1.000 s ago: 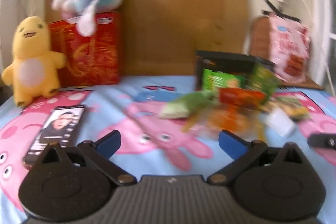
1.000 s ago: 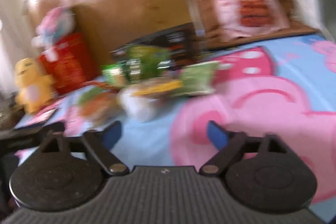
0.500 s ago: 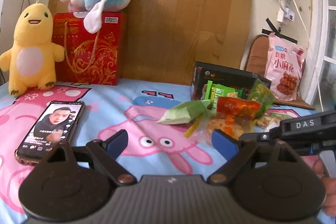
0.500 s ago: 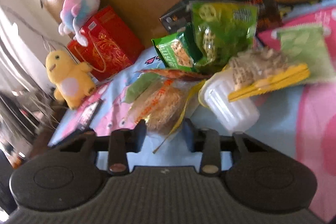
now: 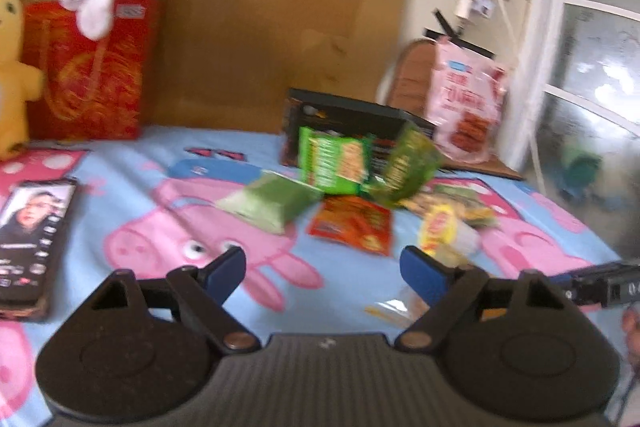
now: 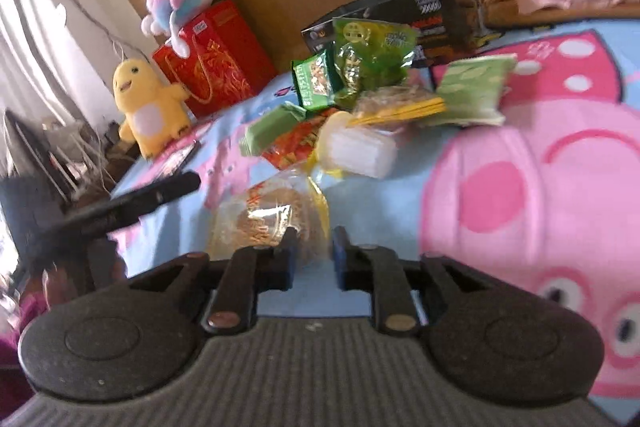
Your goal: Organize snacks
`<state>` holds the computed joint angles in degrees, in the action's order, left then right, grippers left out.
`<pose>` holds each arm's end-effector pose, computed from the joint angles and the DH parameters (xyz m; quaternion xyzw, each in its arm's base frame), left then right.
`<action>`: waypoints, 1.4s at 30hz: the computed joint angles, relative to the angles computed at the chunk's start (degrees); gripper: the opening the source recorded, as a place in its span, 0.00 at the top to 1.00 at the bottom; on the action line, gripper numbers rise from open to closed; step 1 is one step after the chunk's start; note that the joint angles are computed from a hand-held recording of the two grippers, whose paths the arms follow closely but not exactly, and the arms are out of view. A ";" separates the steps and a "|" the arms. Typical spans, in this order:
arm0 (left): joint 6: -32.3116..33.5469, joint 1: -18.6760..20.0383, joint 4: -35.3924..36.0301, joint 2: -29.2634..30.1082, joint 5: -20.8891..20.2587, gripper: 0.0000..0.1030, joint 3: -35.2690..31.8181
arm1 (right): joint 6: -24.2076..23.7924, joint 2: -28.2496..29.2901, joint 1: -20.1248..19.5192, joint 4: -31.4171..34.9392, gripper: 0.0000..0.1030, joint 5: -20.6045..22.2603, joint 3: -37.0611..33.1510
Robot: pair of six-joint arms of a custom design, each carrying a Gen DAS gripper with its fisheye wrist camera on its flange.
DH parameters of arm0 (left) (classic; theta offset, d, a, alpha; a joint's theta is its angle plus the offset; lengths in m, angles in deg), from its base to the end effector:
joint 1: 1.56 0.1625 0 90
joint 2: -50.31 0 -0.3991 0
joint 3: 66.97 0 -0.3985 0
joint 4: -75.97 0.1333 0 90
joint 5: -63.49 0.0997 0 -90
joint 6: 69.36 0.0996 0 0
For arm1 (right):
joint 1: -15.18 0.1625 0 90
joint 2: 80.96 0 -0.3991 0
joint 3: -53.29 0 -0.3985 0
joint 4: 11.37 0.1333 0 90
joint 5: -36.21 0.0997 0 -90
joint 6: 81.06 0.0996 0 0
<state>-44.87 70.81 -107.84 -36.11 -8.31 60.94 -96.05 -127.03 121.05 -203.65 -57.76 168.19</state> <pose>0.0176 -0.4875 0.3179 0.2534 0.8521 -0.4261 0.1677 0.2744 -0.5029 0.0504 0.2450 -0.9253 0.2879 0.0310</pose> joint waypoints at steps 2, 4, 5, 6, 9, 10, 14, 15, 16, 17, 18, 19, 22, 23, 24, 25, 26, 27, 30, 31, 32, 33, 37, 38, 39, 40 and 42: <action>-3.02 0.13 6.02 -0.95 -2.37 0.23 -1.05 | -3.08 -0.11 0.51 -1.27 0.30 -1.38 0.79; -6.05 0.39 11.33 -1.67 -5.01 0.25 -2.03 | -7.30 -0.14 0.78 -2.39 0.20 -1.10 1.68; -7.29 0.25 13.20 -1.87 -5.70 0.26 -2.31 | -9.84 -0.05 0.99 -1.80 0.20 -1.27 1.53; -8.37 0.05 14.65 -2.01 -6.08 0.27 -2.43 | -11.98 0.28 1.36 -0.88 0.20 -2.04 1.04; -11.34 -0.26 19.02 -2.58 -7.59 0.27 -3.06 | -17.98 1.66 1.69 1.59 0.20 -3.53 -0.62; -12.20 -0.41 19.81 -2.85 -7.60 0.27 -3.03 | -20.08 2.36 1.66 2.06 0.20 -3.87 -1.27; -15.80 -0.63 22.09 -2.85 -6.57 0.27 -3.44 | -26.64 5.67 2.41 2.15 0.20 -4.88 -4.76; -16.23 -0.85 22.29 -2.64 -5.44 0.32 -3.53 | -27.02 6.34 2.58 2.78 0.19 -4.60 -5.65; -17.02 -0.59 23.67 -2.59 -5.72 0.34 -4.06 | -27.57 7.00 2.74 2.53 0.21 -4.08 -6.05; -17.69 -0.30 24.31 -2.40 -6.01 0.34 -4.46 | -28.02 7.42 2.80 2.30 0.22 -3.38 -6.11; -17.84 -0.31 24.30 -2.34 -5.46 0.34 -4.74 | -27.99 7.71 2.89 2.62 0.24 -2.46 -6.31; -17.68 -0.60 23.69 -2.37 -4.06 0.34 -4.79 | -27.60 7.81 2.95 3.09 0.24 -1.34 -6.38; -17.76 -0.25 22.70 -3.19 -3.84 0.34 -5.11 | -27.65 6.88 2.49 5.80 0.26 2.26 -6.03; -17.69 0.05 22.89 -3.41 -4.27 0.34 -5.36 | -27.94 6.86 2.53 5.18 0.26 1.97 -5.79; -17.66 0.29 23.61 -3.74 -4.74 0.32 -5.66 | -28.17 6.98 2.67 4.00 0.26 0.86 -5.56; -17.61 0.53 24.64 -4.08 -5.48 0.32 -5.92 | -28.28 6.97 2.81 3.20 0.25 -0.28 -5.31; -17.63 0.78 25.54 -4.34 -6.37 0.32 -6.05 | -28.27 6.89 2.84 2.82 0.25 -1.19 -5.22; -17.76 1.00 26.64 -4.34 -7.16 0.32 -6.28 | -28.09 6.80 2.78 1.73 0.25 -1.39 -4.49; -18.07 0.77 30.28 -3.73 -7.69 0.41 -6.66 | -28.34 6.85 2.74 1.90 0.25 -1.04 -4.65; -18.13 0.31 30.58 -3.18 -6.45 0.44 -6.48 | -28.66 7.25 2.81 2.12 0.25 -0.85 -5.15; -17.22 -0.04 28.61 -2.89 -5.57 0.49 -5.67 | -28.92 7.63 2.84 2.14 0.25 -0.36 -5.37; -17.09 -0.62 28.06 -2.69 -4.35 0.48 -5.49 | -28.94 7.98 2.77 2.35 0.33 0.44 -5.73; -15.51 -2.26 27.57 -1.84 -2.08 0.50 -7.72 | -28.59 9.58 3.35 2.12 0.42 2.17 -7.67; -14.45 -2.63 27.16 -1.41 -2.02 0.50 -8.61 | -27.80 9.61 3.40 1.94 0.42 2.45 -8.04; -13.29 -3.00 26.41 -0.77 -2.15 0.50 -9.66 | -26.67 9.60 3.45 1.60 0.43 3.04 -8.69; -12.11 -3.41 25.48 0.12 -2.23 0.50 -10.96 | -25.81 9.57 3.47 0.95 0.43 3.56 -9.20; -9.76 -4.08 23.31 2.41 -2.72 0.50 -13.94 | -23.16 9.60 3.49 0.15 0.43 4.76 -11.27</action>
<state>-54.63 66.74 -84.52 -33.70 -11.03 47.00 -119.21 -117.43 124.54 -203.50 -53.00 156.91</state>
